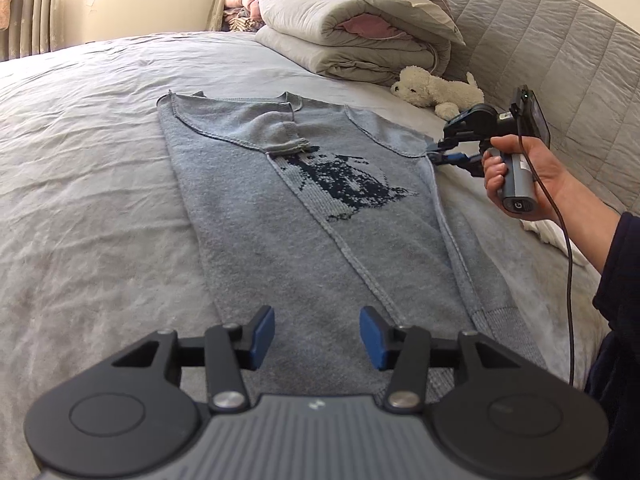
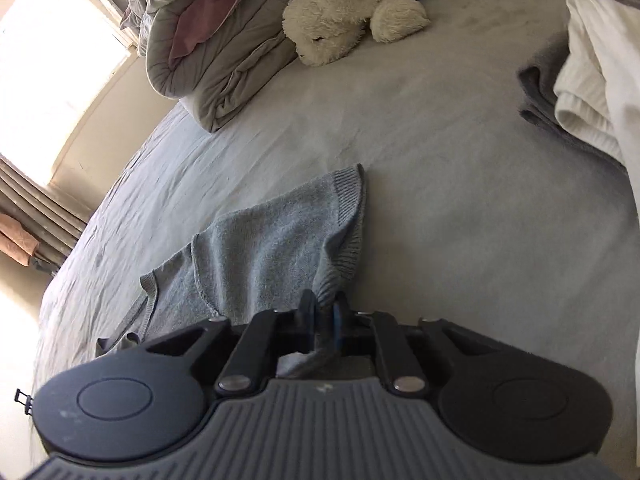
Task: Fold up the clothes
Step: 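Move the right gripper to the unfolded sweater side and grasp its edge, then fold the grasped side and sleeve over the body with the right gripper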
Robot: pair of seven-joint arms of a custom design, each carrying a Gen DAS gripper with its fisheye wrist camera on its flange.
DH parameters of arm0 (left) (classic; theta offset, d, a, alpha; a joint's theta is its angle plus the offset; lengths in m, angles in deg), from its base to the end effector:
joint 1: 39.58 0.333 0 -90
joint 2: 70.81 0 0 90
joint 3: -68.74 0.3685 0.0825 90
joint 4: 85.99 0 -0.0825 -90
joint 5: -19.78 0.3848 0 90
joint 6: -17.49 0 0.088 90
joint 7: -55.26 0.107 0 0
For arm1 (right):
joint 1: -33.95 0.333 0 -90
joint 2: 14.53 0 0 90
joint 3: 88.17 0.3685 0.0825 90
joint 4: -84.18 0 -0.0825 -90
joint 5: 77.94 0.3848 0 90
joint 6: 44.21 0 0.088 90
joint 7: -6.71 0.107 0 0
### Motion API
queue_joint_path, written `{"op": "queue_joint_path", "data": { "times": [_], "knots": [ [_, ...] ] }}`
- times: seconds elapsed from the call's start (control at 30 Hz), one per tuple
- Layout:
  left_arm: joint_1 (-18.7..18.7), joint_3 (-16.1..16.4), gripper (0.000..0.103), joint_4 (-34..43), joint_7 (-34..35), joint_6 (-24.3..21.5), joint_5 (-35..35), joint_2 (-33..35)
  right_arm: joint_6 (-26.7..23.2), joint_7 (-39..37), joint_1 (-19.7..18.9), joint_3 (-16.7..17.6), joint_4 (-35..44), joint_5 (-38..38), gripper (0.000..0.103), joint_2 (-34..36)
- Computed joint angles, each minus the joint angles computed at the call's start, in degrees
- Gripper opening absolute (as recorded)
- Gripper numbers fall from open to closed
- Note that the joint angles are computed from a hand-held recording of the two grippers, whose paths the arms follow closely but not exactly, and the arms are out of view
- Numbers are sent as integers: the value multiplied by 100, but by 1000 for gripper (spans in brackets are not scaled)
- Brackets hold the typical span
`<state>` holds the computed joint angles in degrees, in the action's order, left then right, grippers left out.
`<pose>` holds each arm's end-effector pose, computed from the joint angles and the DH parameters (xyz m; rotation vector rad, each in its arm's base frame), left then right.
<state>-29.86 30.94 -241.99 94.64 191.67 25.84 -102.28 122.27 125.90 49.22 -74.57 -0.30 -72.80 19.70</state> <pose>0.3401 -0.2162 0.4878 -1.9868 1.5673 -0.9240 0.7168 0.3306 0.4802 -1.4603 1.7559 -0.0903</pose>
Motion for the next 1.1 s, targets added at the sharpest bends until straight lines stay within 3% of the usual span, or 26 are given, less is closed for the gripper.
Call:
{"op": "queue_joint_path", "data": {
  "times": [0.1,0.2,0.4,0.53,0.6,0.67,0.77,0.9,1.0,1.1],
  "knots": [
    [-134,177,48,-26,-25,-125,-100,-47,557,532,983,-1087,117,-935,11,12],
    [-361,477,48,-75,-127,-196,-327,-69,1169,421,1617,-1568,181,-2034,11,6],
    [-159,438,48,-90,-447,-524,-282,-268,1137,-1452,1657,-478,416,-3002,11,227],
    [-196,549,48,-127,-530,-554,-235,-320,474,-2451,1942,-405,447,-3204,11,391],
    [-202,590,48,-137,-555,-574,-215,-363,308,-2595,2057,-540,531,-3111,14,455],
    [-268,690,48,-158,-545,-538,-240,-394,422,-2859,1814,-247,358,-2823,20,328],
    [-299,763,48,-178,-513,-458,-282,-434,570,-3539,1036,709,224,-2040,39,223],
    [-197,728,48,-184,-521,-469,-304,-485,216,-3415,1048,558,657,-1478,40,291],
    [-146,721,48,-182,-535,-484,-318,-464,-417,-3904,1046,749,1111,-1204,40,556],
    [-126,707,48,-174,-526,-504,-300,-425,-616,-4244,1238,675,1253,-1100,40,675]
  ]
}}
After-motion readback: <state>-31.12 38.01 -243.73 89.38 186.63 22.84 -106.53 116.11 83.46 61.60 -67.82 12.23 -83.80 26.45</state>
